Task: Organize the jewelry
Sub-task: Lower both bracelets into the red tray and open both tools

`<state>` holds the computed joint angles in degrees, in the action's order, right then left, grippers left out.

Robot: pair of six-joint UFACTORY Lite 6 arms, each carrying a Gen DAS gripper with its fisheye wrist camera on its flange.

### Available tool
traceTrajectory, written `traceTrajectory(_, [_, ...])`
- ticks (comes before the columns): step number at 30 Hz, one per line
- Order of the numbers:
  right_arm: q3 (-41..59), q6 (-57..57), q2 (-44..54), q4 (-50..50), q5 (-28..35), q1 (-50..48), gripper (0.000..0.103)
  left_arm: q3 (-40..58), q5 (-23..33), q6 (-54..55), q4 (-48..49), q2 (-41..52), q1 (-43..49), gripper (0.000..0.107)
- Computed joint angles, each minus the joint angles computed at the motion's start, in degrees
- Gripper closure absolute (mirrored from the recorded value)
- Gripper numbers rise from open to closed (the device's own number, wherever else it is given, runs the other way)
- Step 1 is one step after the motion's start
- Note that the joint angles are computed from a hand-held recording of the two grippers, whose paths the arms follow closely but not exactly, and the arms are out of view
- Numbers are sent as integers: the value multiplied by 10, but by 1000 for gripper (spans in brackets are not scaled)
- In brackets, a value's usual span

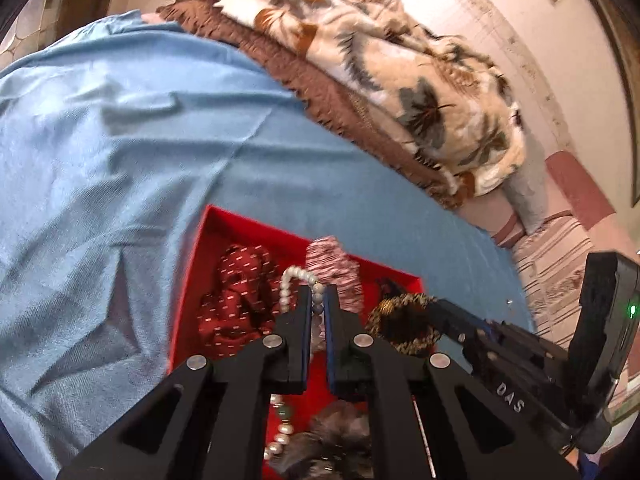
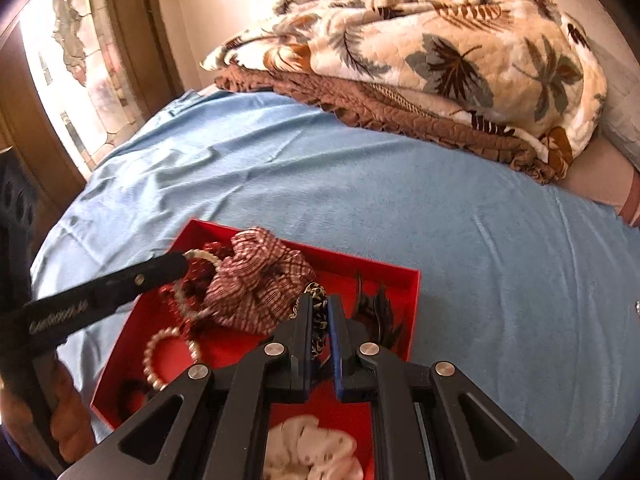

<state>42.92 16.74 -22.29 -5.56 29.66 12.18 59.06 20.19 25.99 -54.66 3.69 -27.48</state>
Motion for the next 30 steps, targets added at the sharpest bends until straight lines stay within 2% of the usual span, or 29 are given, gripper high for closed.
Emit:
traceTrajectory(6, [2, 16, 69, -10, -27, -4, 94, -6, 28, 3, 10, -5, -4, 102])
traceTrajectory(14, [-10, 72, 86, -74, -37, 6, 94, -8, 25, -155, 172, 5, -48, 102])
traceTrajectory(18, [-9, 90, 84, -85, -35, 10, 94, -19, 22, -143, 153, 0, -40, 101])
traceTrajectory(19, [-9, 93, 84, -89, -34, 11, 94, -21, 22, -137, 146, -3, -37, 100])
traceTrajectory(23, [-9, 95, 76, -95, -29, 10, 90, -40, 16, -124, 130, -27, -31, 78])
traceTrajectory(30, [-5, 72, 45, -75, -15, 5, 70, -54, 12, -93, 102, -53, -43, 65])
